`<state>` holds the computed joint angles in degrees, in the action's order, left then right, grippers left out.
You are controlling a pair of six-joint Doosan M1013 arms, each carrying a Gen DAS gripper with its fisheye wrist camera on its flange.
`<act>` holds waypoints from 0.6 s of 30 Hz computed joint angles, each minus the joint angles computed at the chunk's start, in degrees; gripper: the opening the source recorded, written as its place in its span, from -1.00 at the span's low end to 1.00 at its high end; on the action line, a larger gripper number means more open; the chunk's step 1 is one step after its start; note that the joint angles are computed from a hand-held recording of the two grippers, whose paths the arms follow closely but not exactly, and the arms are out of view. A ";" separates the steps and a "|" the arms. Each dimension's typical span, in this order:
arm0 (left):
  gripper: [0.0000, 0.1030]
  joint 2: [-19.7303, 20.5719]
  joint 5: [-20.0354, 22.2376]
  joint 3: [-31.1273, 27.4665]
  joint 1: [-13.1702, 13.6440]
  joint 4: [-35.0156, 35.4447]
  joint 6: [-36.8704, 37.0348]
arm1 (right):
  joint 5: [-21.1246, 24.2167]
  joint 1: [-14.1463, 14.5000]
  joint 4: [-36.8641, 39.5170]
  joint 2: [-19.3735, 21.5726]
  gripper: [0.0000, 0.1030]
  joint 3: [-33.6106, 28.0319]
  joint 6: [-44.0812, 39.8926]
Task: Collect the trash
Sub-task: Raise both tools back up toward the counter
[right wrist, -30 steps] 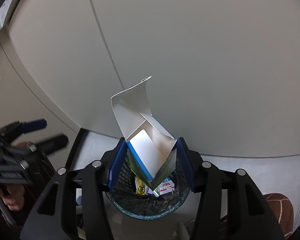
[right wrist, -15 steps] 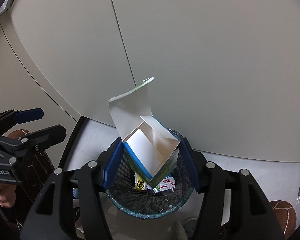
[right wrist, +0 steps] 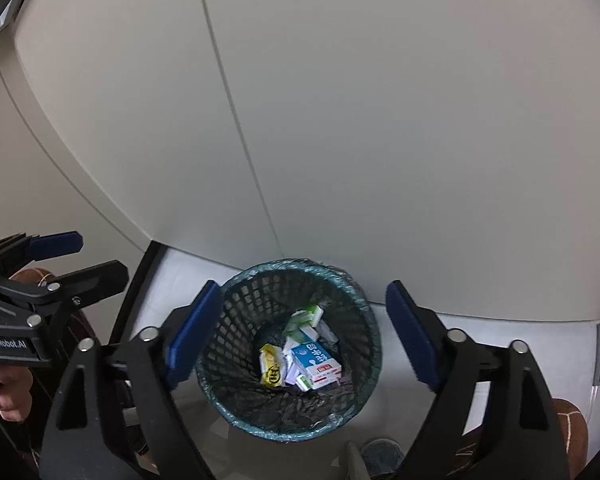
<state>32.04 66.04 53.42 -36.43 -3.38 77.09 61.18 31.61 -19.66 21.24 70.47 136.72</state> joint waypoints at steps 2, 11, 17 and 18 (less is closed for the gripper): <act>0.89 -0.10 -0.45 0.22 -0.05 0.29 -0.28 | -0.19 0.11 -0.44 -0.08 0.67 0.45 0.84; 0.88 -2.24 -3.37 1.75 -0.02 0.30 -1.52 | 2.17 0.50 -1.56 -0.70 0.68 -0.80 1.84; 0.89 -4.88 -5.27 1.47 -0.62 1.69 0.69 | 4.65 1.02 -3.60 -2.09 0.69 -3.24 2.00; 0.89 -5.16 -5.33 1.05 -0.62 1.63 0.87 | 4.76 1.07 -4.13 -2.40 0.69 -3.84 1.75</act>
